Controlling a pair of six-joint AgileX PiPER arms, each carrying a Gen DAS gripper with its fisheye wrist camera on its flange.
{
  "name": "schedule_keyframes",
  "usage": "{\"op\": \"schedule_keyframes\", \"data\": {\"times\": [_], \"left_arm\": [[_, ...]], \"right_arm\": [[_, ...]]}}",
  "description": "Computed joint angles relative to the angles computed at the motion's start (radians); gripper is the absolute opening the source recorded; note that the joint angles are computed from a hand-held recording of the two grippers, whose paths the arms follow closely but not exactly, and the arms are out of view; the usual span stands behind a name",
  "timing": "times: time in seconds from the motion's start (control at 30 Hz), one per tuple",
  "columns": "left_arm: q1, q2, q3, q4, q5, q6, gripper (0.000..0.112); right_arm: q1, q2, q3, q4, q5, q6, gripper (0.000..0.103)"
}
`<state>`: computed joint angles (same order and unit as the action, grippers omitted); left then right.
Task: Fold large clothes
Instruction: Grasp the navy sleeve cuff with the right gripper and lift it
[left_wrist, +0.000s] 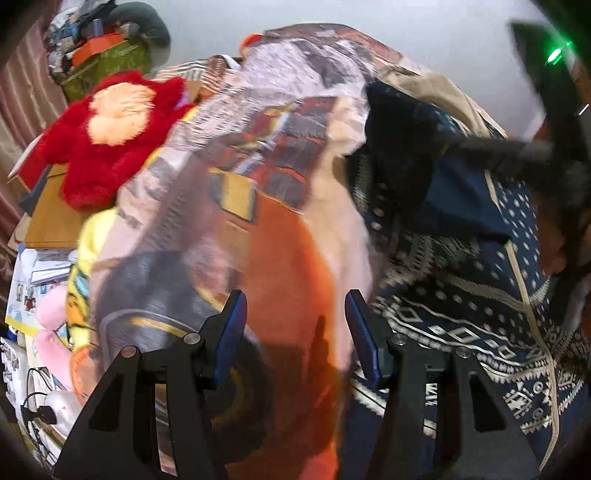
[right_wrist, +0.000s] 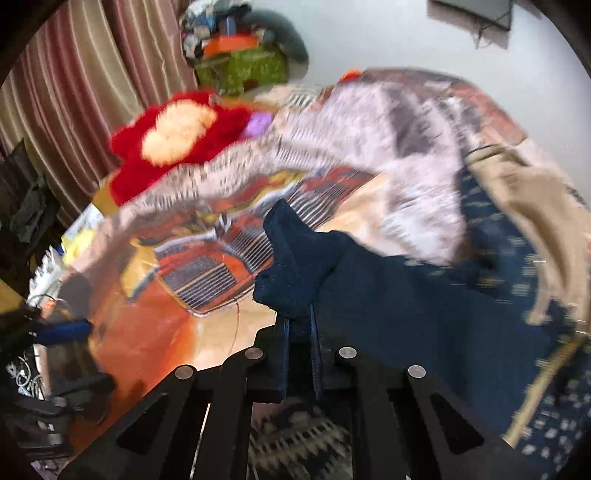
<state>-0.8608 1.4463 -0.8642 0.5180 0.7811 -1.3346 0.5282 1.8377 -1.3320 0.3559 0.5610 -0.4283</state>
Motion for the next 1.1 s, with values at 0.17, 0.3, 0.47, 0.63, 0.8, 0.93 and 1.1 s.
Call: {"op": "schedule_keyframes", "data": {"times": [0.17,0.3,0.47,0.63,0.8,0.93,1.1], "left_arm": [[-0.049,0.098,-0.073,-0.029,0.001,0.002,0.055],[-0.046,0.183,-0.125,-0.066,-0.018,0.015,0.055],[-0.038,0.304,-0.211,-0.104,-0.025,0.031,0.055],[-0.046,0.415,-0.317,-0.032,0.066,-0.071,0.055],[-0.022,0.444,-0.355,0.023,0.111,-0.173,0.054],[-0.019,0.430,-0.332,0.040,0.108,-0.228,0.054],[-0.035,0.423,-0.332,0.059,0.151,-0.264,0.055]], "right_arm": [[-0.169,-0.198,0.086,0.172,0.068,-0.168,0.007],[-0.371,-0.323,0.119,0.316,0.187,-0.310,0.007],[-0.619,-0.403,0.141,0.427,0.326,-0.460,0.007],[-0.871,-0.395,0.133,0.505,0.449,-0.565,0.007],[-1.058,-0.342,0.110,0.551,0.533,-0.612,0.007],[-1.170,-0.291,0.112,0.543,0.569,-0.652,0.007],[-1.239,-0.207,0.111,0.499,0.579,-0.656,0.007]]}}
